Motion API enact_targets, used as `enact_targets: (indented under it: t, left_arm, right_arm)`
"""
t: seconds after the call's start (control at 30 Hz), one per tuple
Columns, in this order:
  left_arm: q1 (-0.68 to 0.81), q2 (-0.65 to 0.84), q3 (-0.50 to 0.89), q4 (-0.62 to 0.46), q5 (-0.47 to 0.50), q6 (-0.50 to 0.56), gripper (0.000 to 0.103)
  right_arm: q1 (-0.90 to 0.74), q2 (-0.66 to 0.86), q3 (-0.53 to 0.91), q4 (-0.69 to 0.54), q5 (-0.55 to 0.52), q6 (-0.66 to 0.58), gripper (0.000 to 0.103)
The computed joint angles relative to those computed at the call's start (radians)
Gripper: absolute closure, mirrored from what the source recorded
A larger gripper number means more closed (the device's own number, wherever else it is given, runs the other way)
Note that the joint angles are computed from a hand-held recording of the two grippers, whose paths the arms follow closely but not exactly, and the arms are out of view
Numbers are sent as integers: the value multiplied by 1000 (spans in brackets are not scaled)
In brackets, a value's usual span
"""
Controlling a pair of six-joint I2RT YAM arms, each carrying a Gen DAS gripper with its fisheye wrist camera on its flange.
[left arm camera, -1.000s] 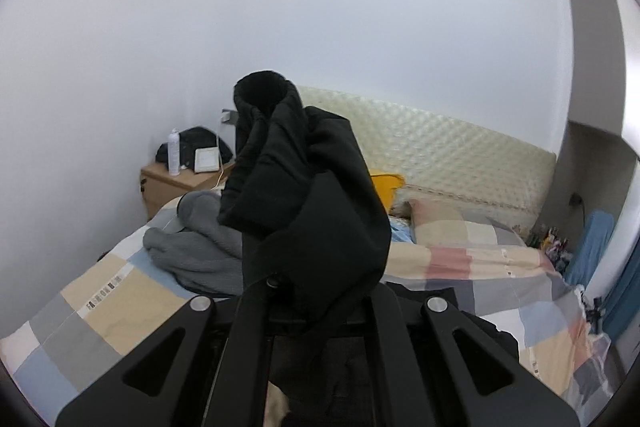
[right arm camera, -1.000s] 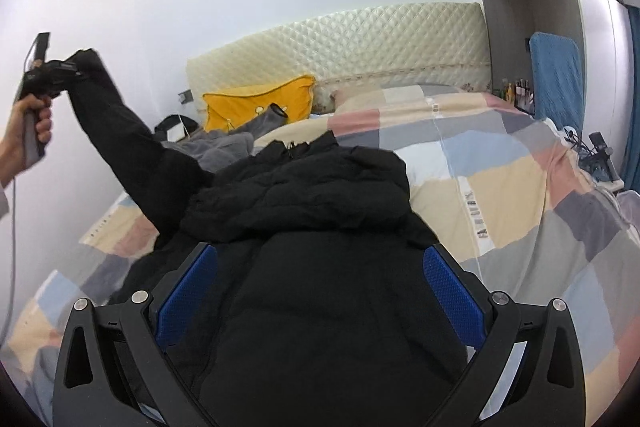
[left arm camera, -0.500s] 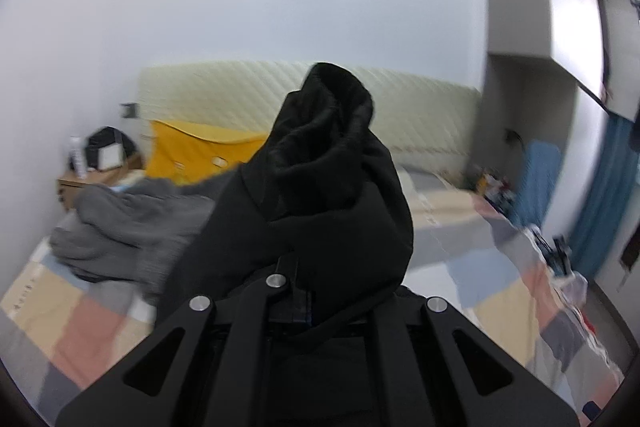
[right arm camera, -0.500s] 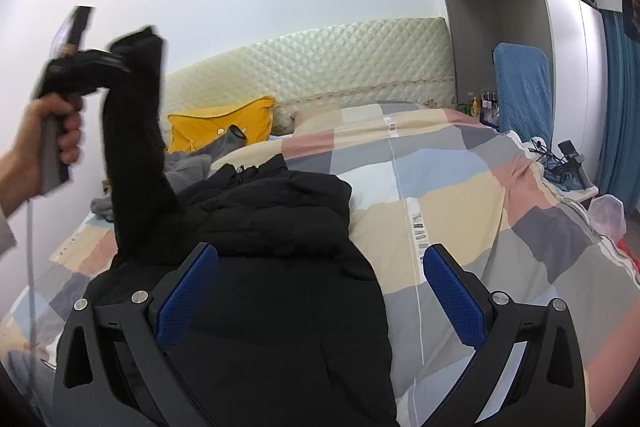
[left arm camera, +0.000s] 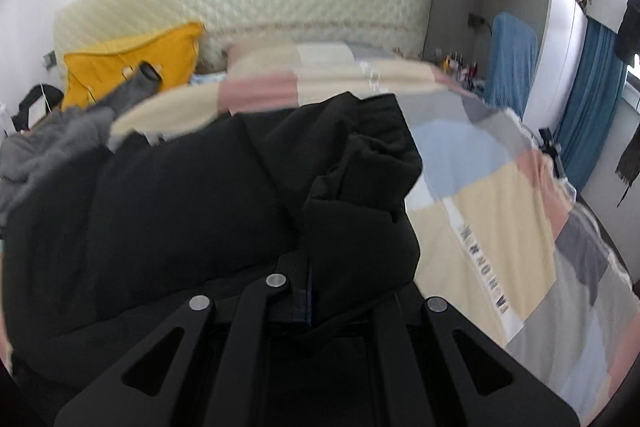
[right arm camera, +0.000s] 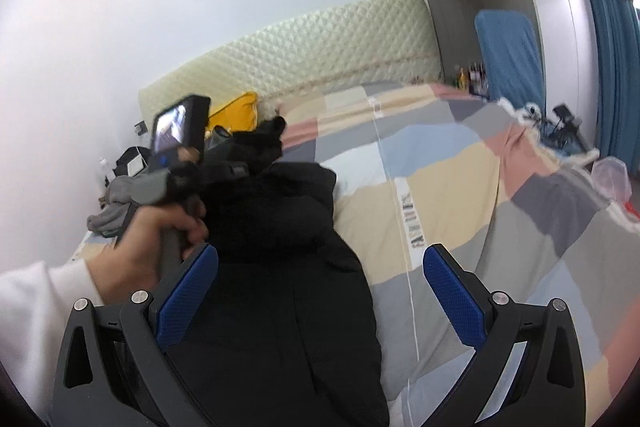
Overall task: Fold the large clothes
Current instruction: 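Fold the held sleeve across the jacket body toward the right tool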
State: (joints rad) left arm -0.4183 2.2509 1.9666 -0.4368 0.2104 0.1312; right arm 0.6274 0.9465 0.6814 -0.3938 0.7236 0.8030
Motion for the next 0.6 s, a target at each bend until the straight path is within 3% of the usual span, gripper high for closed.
enact_targets:
  t: [0.2,0.3,0.6]
  left_arm:
    - [-20,116,70,-24,-34,-14,100]
    - [-31,179,141,-87,-46,-18,100]
    - [-32,103,57,-118,-30,43,100]
  right_arm:
    - [-35,6,-21,62,-60,-30,0]
    - [-50,-7,-35,72,-75,-25,0]
    - [-60,22,-23,55,-82,1,0]
